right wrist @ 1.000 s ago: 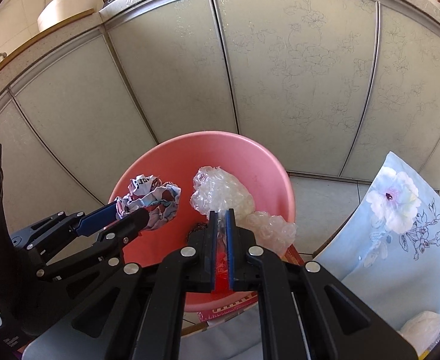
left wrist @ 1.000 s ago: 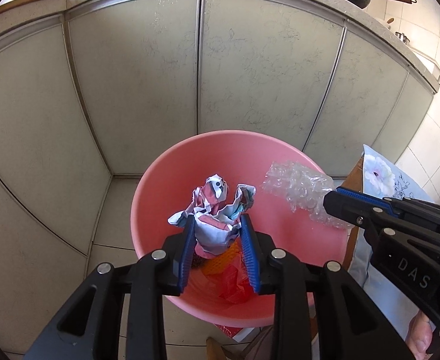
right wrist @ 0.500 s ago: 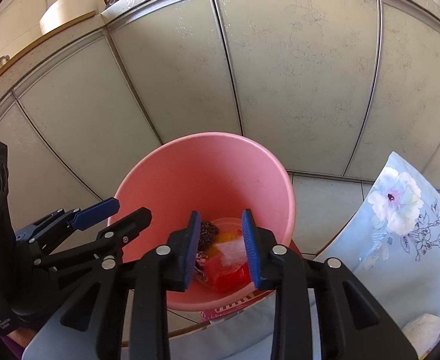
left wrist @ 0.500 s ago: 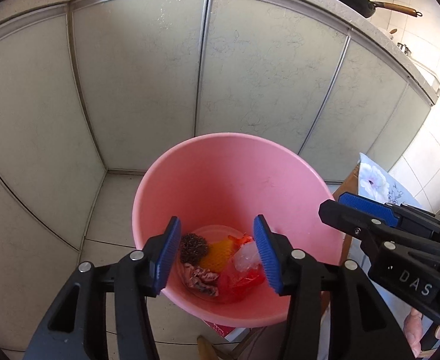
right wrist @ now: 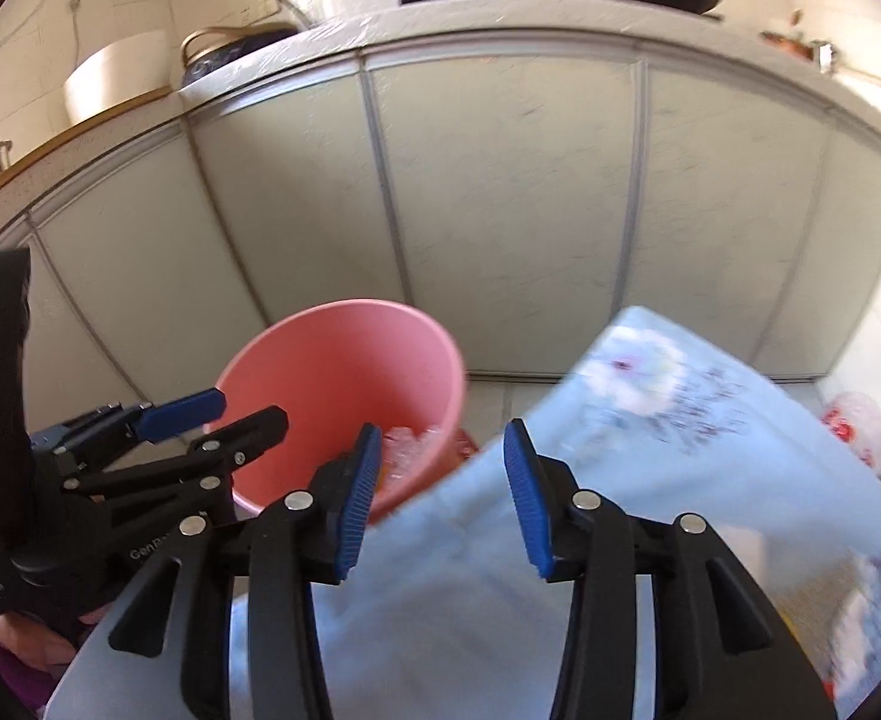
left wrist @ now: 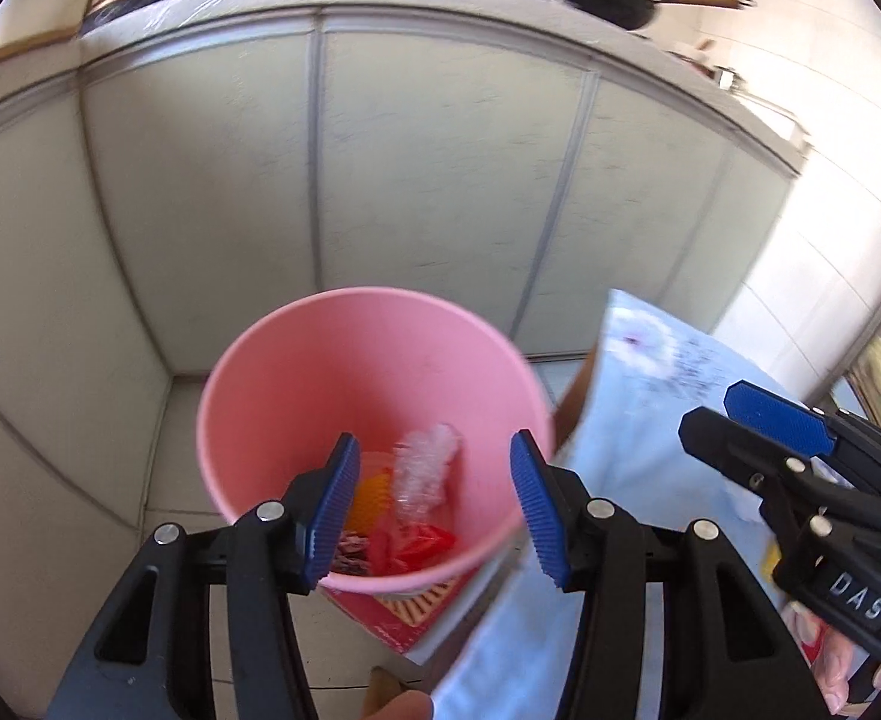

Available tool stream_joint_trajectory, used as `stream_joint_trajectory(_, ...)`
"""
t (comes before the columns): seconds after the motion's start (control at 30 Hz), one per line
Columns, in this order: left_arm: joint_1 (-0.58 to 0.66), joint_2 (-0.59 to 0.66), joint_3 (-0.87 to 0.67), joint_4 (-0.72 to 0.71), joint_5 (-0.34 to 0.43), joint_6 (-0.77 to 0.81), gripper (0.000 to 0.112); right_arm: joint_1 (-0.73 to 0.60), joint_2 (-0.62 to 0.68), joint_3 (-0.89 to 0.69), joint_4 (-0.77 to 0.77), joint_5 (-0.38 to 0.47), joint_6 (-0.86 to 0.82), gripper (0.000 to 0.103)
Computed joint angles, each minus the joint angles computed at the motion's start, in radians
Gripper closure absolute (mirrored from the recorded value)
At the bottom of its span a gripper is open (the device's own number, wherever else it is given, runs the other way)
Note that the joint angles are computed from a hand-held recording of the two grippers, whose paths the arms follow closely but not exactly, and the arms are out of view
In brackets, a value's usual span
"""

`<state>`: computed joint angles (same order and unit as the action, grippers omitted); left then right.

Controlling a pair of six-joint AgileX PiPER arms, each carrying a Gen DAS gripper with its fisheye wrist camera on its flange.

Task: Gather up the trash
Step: 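Move both empty tools back over the table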

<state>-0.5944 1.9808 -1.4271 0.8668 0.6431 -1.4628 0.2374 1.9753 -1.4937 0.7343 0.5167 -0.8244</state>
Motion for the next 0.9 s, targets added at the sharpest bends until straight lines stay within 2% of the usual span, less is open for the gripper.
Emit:
stream_joint_trajectory(0.13,-0.059,0.01,-0.05,0.002,0.028,0.028,0.061,-0.04,-0.123,0.175,0.045,-0.079,-0.072,0.06)
stream_joint_trajectory(0.23,-0.104,0.021,-0.083,0.011,0.058,0.037,0.061,-0.048,-0.204,0.283,0.005,-0.158,-0.058,0.06)
stream_joint_trajectory(0.3,-0.128,0.036,-0.114,0.001,0.082,0.06,0.061,-0.067,-0.239,0.33,0.026,-0.169,-0.073,0.06)
stream_joint_trajectory(0.43,-0.181,0.073,-0.191,-0.043,0.133,0.12,0.061,-0.161,-0.32,0.446,0.242,-0.145,-0.271,0.06)
stream_joint_trajectory(0.6,-0.249,0.121,-0.262,-0.034,0.174,0.172,0.061,-0.251,-0.385,0.56,0.354,-0.154,-0.376,0.06)
stream_joint_trajectory(0.73,-0.266,0.144,-0.295,-0.077,0.145,0.233,0.061,-0.36,-0.394,0.617,0.436,-0.139,-0.462,0.06)
stream_joint_trajectory(0.9,-0.262,0.164,-0.309,-0.181,0.045,0.346,0.061,-0.511,-0.378,0.662,0.472,-0.116,-0.518,0.06)
